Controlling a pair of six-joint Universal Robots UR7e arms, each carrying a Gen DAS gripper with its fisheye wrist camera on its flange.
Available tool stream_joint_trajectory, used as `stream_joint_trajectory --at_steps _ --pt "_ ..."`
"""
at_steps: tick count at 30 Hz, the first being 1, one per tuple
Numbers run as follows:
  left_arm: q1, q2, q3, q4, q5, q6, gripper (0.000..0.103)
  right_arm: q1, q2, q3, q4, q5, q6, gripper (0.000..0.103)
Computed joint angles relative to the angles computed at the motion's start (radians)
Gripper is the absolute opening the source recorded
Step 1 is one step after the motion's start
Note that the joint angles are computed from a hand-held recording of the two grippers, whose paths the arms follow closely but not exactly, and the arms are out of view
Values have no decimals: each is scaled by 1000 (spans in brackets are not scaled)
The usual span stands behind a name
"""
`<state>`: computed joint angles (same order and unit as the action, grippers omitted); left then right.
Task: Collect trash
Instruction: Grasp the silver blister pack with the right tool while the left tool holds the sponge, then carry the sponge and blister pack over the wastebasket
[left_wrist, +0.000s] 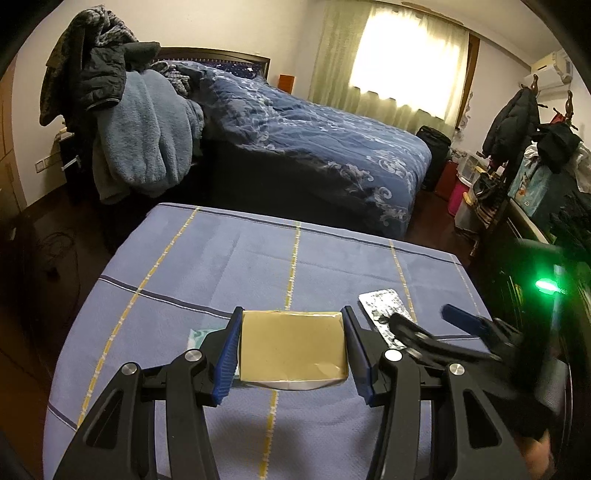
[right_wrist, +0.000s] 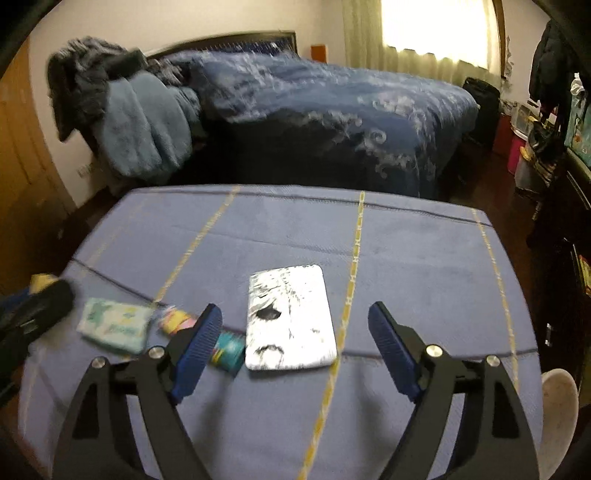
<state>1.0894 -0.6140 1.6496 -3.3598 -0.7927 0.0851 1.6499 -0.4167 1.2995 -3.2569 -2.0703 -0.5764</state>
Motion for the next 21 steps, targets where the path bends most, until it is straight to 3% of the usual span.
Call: stream_joint_trajectory --at_steps 4,6,7,13,21 --pt "13 -5 -2 4 -2 6 52 1 55 -94 115 -73 41 69" --pt "19 -8 -4 9 -5 5 52 6 66 -97 89 -89 14 65" --pt "22 -8 -4 10 -6 3 52 4 61 -88 91 -78 15 58" --pt "26 -13 1 15 -12 -9 52 8 48 -41 29 -86 -8 57" --pt "-4 -18 33 -17 3 9 52 -8 -98 189 -111 -2 39 57"
